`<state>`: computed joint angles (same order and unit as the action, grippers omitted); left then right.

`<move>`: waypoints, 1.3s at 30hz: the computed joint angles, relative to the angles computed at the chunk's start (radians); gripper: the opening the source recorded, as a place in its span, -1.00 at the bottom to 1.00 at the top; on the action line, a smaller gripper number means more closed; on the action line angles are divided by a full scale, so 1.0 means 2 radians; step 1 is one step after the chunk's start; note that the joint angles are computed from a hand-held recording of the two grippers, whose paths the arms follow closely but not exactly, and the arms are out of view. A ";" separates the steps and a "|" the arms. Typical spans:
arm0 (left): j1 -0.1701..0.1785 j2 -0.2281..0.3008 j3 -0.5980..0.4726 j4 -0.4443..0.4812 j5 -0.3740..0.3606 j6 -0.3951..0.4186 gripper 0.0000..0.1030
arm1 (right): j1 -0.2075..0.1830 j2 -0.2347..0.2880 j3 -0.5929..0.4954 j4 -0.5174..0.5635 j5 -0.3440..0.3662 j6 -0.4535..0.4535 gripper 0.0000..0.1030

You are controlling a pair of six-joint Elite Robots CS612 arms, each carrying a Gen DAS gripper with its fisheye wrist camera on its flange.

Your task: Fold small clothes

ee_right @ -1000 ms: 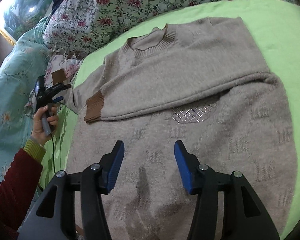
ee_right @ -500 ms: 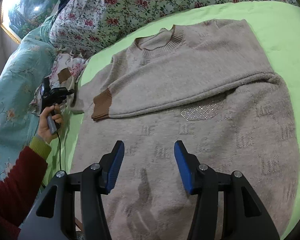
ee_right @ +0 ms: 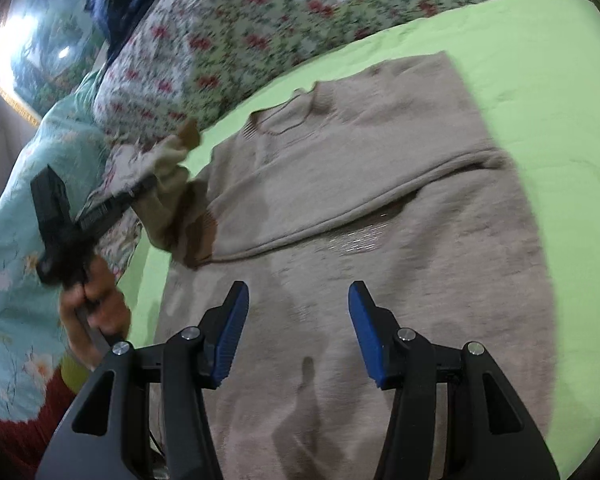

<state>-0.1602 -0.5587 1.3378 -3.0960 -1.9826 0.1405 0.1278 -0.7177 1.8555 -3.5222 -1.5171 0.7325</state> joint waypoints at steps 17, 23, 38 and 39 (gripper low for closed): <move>0.006 -0.017 0.054 0.022 0.035 0.023 0.24 | -0.025 0.044 -0.110 0.046 0.062 -0.017 0.04; 0.032 -0.012 0.043 0.011 0.079 -0.041 0.24 | -0.028 0.092 -0.222 0.141 0.079 -0.046 0.04; 0.033 0.031 -0.037 0.073 0.158 -0.117 0.20 | -0.027 0.087 -0.206 0.041 0.039 -0.010 -0.81; 0.030 0.032 -0.038 0.073 0.170 -0.118 0.20 | -0.027 0.078 -0.189 0.019 0.025 -0.004 -0.81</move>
